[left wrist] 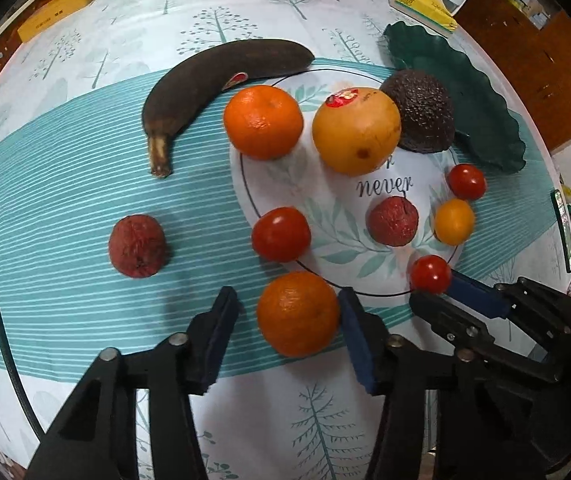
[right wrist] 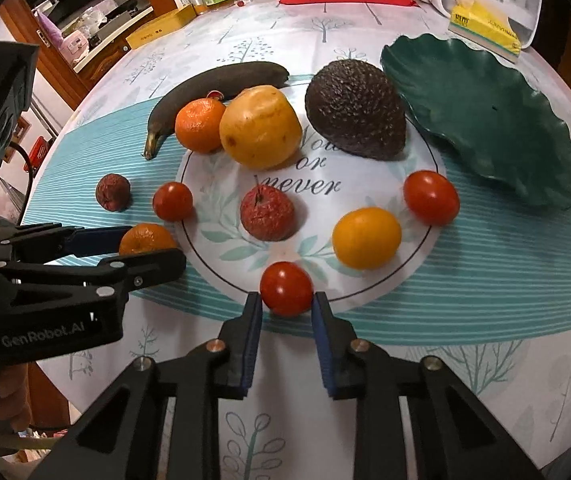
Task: Organize fruits
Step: 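Grasp the orange with the left tool while the right tool grasps a cherry tomato, then carry the orange and tomato to the green plate and release both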
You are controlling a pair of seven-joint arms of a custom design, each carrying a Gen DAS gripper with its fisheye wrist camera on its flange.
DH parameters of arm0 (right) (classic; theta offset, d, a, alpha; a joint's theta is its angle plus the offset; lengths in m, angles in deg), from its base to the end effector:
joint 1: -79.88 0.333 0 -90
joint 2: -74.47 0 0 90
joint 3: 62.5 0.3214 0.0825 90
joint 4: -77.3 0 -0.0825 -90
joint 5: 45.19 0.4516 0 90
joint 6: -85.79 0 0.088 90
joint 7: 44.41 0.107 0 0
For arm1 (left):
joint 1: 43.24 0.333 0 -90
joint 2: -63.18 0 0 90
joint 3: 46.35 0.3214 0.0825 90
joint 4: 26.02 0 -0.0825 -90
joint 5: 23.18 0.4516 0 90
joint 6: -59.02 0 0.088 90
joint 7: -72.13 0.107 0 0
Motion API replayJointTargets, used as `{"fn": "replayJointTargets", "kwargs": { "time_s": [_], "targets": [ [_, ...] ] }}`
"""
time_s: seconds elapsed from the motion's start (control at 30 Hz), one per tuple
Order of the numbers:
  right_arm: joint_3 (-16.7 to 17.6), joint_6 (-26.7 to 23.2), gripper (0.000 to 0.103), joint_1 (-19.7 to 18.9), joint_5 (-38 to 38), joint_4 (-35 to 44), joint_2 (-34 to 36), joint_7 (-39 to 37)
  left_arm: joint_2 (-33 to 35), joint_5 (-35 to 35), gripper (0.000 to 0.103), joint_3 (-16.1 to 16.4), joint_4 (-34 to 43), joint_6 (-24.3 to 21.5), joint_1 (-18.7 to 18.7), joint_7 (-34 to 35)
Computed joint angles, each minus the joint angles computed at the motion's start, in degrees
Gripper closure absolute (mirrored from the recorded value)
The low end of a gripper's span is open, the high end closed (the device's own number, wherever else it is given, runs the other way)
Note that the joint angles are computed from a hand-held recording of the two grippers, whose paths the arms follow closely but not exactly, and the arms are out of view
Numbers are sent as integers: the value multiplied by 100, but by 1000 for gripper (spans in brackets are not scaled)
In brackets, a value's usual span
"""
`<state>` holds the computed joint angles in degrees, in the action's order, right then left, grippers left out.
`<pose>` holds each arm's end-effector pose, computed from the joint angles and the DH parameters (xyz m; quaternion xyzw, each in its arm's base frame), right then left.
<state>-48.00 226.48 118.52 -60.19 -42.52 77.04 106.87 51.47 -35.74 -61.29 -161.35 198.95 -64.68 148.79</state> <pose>0.3843 0.5111 0.4051 -0.7061 0.6838 -0.0566 0.1748 0.4440 -0.3284 0.4013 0.6041 -0.7827 0.1502 0.0037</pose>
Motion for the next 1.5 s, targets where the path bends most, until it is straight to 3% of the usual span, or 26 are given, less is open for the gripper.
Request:
{"fn": "replayJointTargets", "kwargs": {
  "time_s": [0.07,0.33,0.67,0.9,1.07,1.27,1.5],
  "targets": [
    [-5,-14,79,0,-34,16,11,-16,11,-129,65,21,-2,28,-37,116],
    [11,-22,80,-13,31,-47,-153,-324,-88,314,66,-103,105,-81,-26,-224],
    [53,-90,81,-335,-273,-471,-1189,-438,-7,862,66,-293,1070,-3,-145,-519],
    [115,-284,80,-980,-828,-845,-1990,-280,1175,1745,66,-496,2595,100,-283,-1001],
    [-12,-271,80,-1394,-931,-1031,-2138,-309,2287,2388,66,-390,3741,-67,-602,-1426],
    [-219,-201,80,-1667,-815,-1051,-1745,-642,3470,2724,66,-124,4891,-550,-991,-1670],
    [-422,-134,80,-1636,-335,-1051,-1190,-1239,4159,2782,66,66,5542,-1104,-1240,-1736]
  ]
}}
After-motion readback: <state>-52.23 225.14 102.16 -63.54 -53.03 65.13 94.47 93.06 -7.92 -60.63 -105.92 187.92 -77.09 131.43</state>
